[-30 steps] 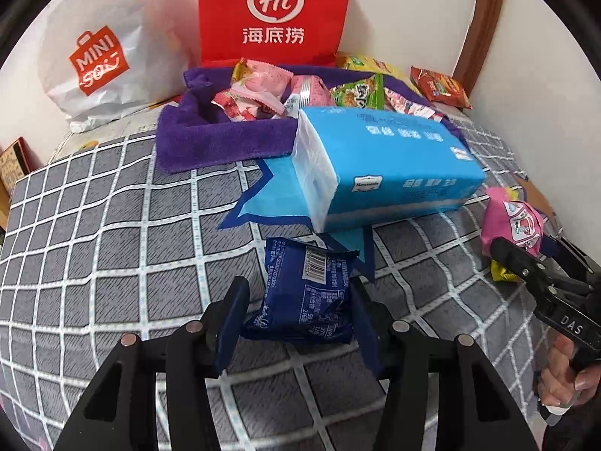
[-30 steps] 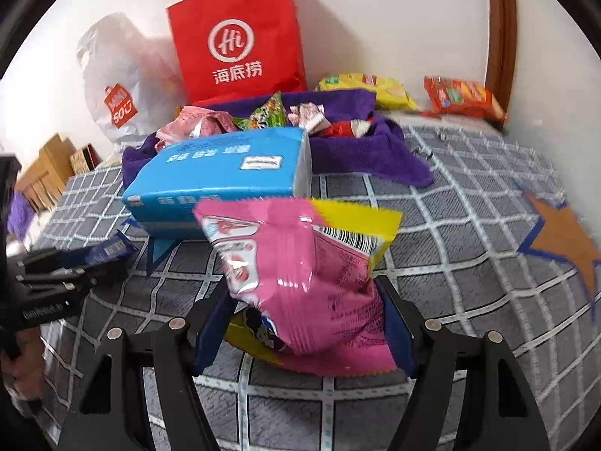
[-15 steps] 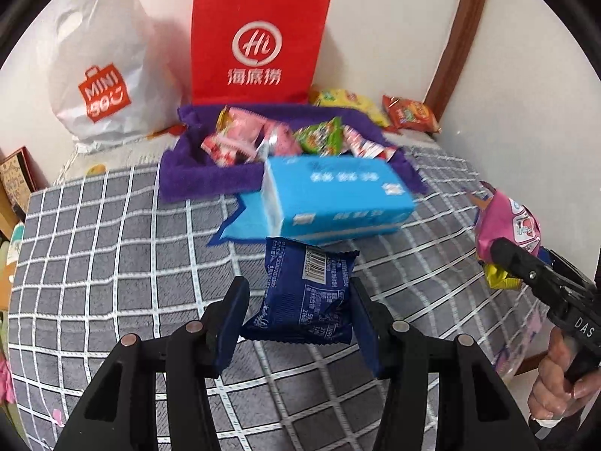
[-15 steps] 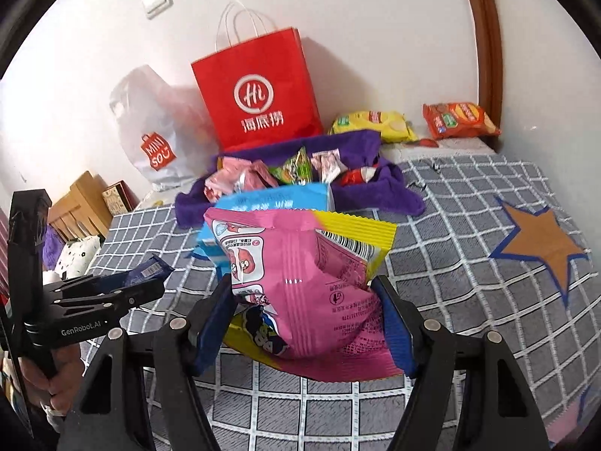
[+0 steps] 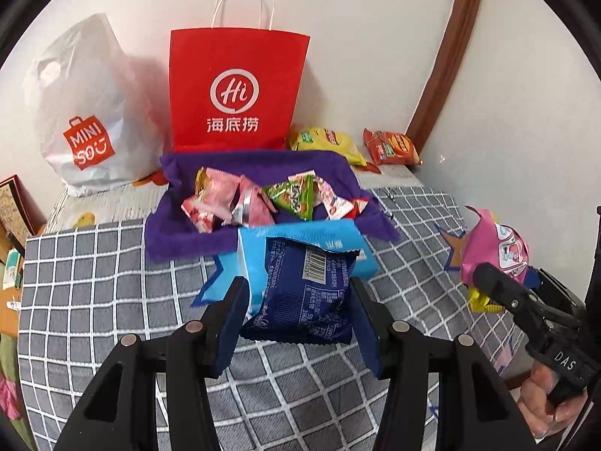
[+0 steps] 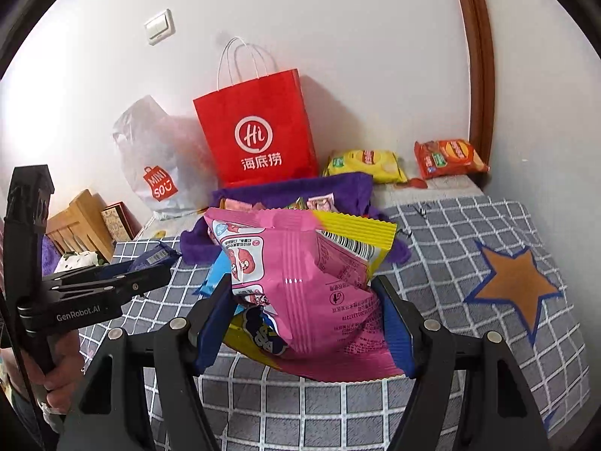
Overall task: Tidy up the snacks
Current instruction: 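Carry the pink bag and navy packet onto the purple towel with both tools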
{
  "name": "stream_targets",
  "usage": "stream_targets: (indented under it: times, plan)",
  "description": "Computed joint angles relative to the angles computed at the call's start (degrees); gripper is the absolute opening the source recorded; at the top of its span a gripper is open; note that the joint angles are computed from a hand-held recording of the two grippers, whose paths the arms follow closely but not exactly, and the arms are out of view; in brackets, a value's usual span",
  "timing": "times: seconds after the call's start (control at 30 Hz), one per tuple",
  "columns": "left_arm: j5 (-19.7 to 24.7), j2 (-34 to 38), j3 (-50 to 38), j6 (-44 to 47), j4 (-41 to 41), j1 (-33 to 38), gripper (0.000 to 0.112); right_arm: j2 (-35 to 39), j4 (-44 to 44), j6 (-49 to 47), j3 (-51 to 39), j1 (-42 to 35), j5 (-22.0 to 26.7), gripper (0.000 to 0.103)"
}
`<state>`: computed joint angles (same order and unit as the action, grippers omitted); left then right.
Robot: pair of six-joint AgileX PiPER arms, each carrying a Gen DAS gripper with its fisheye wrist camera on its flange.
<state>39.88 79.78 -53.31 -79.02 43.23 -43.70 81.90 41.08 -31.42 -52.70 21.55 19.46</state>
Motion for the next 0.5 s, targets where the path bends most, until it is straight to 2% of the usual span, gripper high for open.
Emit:
stream_targets:
  times: [0.23,0.33,0.5]
  plan:
    - [-1.06,1.42,-3.95,5.7,-3.14,3.01,0.051,3.3,-6.64,5.96,-6.45,0.07,1.94,0.071]
    - [-1.09,2.29,-5.37,7.63,-4.03,4.08,0.051,4.95,-5.41,5.0,-8.73,-0.39,2.83,0.071]
    - [-2.24,2.94,-6.57,10.81,-5.94,6.27,0.051,8.11,-8.27,7.71,-12.95,0.1,3.93,0.071]
